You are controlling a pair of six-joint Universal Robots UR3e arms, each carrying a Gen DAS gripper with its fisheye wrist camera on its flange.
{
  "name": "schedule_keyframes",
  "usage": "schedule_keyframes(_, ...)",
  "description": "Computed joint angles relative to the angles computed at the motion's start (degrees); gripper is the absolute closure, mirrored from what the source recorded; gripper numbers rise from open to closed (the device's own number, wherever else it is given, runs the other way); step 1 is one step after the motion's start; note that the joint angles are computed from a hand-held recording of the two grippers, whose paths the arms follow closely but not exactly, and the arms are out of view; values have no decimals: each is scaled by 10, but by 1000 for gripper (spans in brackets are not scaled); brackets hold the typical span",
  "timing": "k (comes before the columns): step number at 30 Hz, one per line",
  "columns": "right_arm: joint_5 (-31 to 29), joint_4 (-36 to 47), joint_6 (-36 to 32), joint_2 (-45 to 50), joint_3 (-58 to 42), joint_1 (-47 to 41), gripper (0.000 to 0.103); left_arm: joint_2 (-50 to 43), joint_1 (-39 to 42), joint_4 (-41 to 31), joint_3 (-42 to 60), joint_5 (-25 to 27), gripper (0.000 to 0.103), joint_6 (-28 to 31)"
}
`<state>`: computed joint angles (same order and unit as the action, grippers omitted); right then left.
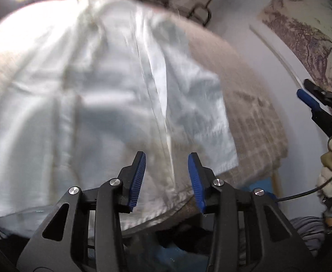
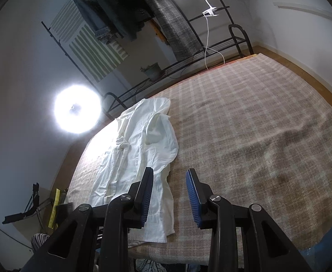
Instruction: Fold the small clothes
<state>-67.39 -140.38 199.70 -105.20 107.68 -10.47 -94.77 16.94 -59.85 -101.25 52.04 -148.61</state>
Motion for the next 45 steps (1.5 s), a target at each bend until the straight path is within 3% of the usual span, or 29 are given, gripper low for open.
schedule_keyframes(2,-5,-3,-2,2,-3,4,71,44,12,21,-39,-26,65,23)
schedule_keyframes(5,14,-13,-6,-11,7,-11,71,52,-22,-12,-30,-35,65,71)
schedule_keyframes(9,70,-38,-1,-58,43,-57,70,-5,-120,45,5,14,58,27)
schedule_keyframes(12,73,-43,2,-81,55,-72,69,-52,-196,103,28,80,53,-19)
schedule_keyframes(15,76,-35,3,-84,59,-83,68,-96,-241,127,51,136,42,-33)
schedule_keyframes(19,75,-25,-2,-81,58,-89,69,-108,-243,179,28,140,42,-29)
schedule_keyframes(20,77,-24,-4,-83,60,-92,69,-107,-241,193,19,136,45,-26)
schedule_keyframes(23,83,-30,-5,-88,66,-98,69,-116,-247,261,0,159,75,-19)
schedule_keyframes(25,91,-35,-2,-91,71,-106,68,-124,-236,277,-2,145,92,-10)
schedule_keyframes(29,106,-58,23,-69,74,-108,68,-120,-183,165,46,68,94,-26)
schedule_keyframes(32,91,-76,39,-3,43,-75,66,-82,-123,102,40,-9,95,-34)
schedule_keyframes(33,81,-78,41,32,21,-58,61,-70,-105,88,36,-28,95,-32)
schedule_keyframes(36,70,-56,39,161,-77,-18,57,-45,-66,69,25,-59,95,-35)
schedule_keyframes(38,91,-37,41,260,-161,-8,51,-43,-46,35,35,-80,95,-33)
schedule_keyframes(45,56,110,73,543,-500,43,53,-36,4,-31,51,-138,95,-32)
